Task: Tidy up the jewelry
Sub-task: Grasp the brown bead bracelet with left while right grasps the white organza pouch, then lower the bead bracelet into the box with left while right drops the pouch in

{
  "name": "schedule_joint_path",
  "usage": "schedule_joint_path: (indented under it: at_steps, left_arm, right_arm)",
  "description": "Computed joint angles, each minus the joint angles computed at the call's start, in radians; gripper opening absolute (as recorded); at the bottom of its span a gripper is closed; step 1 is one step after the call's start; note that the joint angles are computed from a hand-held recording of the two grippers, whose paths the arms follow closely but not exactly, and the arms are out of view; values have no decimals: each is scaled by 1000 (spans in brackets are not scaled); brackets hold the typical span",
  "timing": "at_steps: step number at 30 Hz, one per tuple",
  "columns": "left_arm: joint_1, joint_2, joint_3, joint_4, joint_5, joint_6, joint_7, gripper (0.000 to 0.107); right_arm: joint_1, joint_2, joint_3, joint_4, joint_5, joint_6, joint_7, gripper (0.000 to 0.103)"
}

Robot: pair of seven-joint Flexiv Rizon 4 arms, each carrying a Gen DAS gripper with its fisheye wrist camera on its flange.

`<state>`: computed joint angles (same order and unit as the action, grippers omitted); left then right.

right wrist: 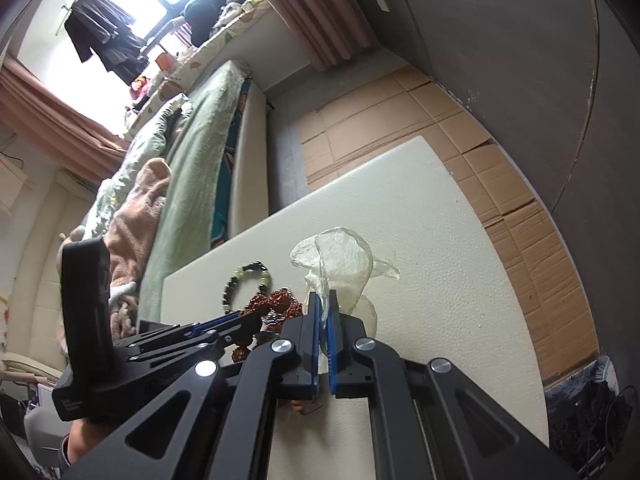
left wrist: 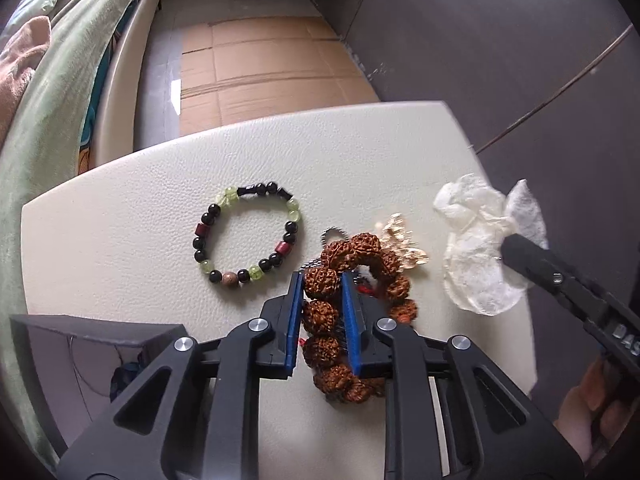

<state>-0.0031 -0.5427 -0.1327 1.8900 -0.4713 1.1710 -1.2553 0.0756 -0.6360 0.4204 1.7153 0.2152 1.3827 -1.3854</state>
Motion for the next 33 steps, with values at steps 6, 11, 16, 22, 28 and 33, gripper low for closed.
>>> schedule_joint_path:
  at_steps: [6, 11, 16, 22, 28, 33]
  left_arm:
    - [41, 101, -80, 97, -115, 70, 114, 20]
    - [34, 182, -91, 151, -212, 116, 190, 19]
    - [13, 259, -58, 196, -282, 142, 243, 19]
    - [-7, 332, -6, 246, -350, 166, 287, 19]
    - [-20, 381, 57, 286, -346, 174, 285, 19]
    - [-10, 397, 79, 317, -364, 172, 284, 19]
  right_arm:
    - [-86, 5, 112, 1, 68, 42, -87, 3]
    - [-141, 3, 205, -5, 121, 79, -164, 3]
    - [-197, -7, 305, -15, 163, 101, -245, 3]
    - [-203, -16, 372, -27, 192, 94, -313, 3]
    - [-155, -13, 355, -36, 207, 75, -332, 4]
    - [-110, 0, 325, -37, 215, 63, -341, 4]
